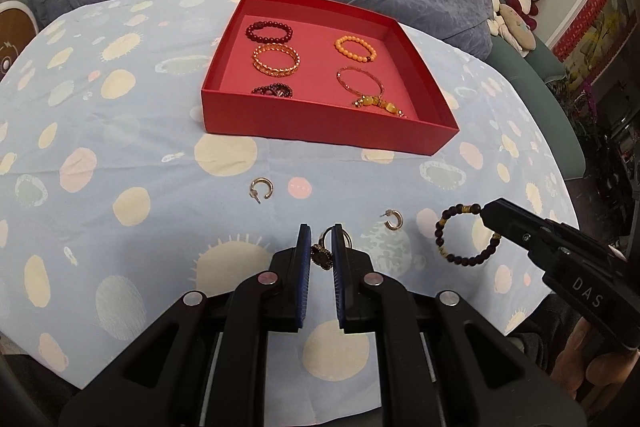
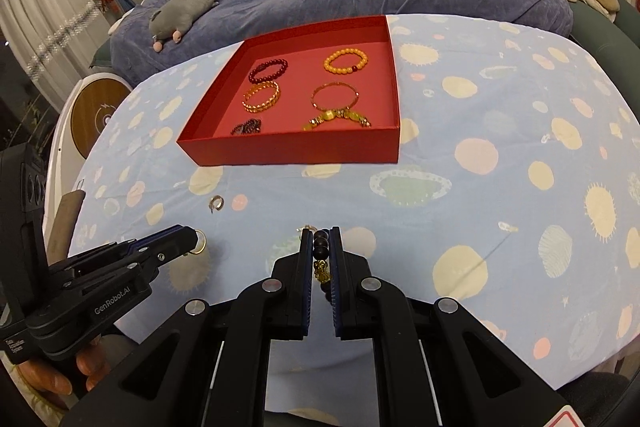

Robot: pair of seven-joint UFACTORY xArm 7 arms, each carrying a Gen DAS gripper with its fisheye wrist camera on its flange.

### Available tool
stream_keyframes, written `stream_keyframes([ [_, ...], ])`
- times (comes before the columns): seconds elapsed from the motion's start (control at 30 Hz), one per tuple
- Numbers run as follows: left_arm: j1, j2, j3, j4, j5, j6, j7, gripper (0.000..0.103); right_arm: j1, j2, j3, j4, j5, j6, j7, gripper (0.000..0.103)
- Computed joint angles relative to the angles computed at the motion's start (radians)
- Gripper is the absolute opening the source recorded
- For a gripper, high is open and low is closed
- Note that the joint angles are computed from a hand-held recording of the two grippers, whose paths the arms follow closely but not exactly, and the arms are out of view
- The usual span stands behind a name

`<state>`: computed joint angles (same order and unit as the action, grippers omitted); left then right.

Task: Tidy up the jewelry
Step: 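Place the dark bead bracelet and gold ring in the red box, opening both tools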

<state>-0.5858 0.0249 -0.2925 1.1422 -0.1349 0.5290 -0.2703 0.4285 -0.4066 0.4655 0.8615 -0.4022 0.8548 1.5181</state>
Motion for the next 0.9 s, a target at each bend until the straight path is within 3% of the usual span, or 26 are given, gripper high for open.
stream_keyframes([
  [0.23,0.014,0.086,0.016,0.147,0.029,0.026,0.022,0.010,-0.062,0.052,-0.049,0.094,-0.078,-0.041,-0.097,0.008],
  [0.43,0.010,0.228,0.027,0.351,0.060,0.057,0.037,0.010,-0.107,0.128,-0.099,0.164,-0.130,-0.097,-0.159,0.008],
  [0.9,-0.081,0.638,0.089,0.896,0.121,0.227,0.046,0.010,-0.128,0.339,-0.240,0.227,-0.106,-0.274,-0.255,0.008],
])
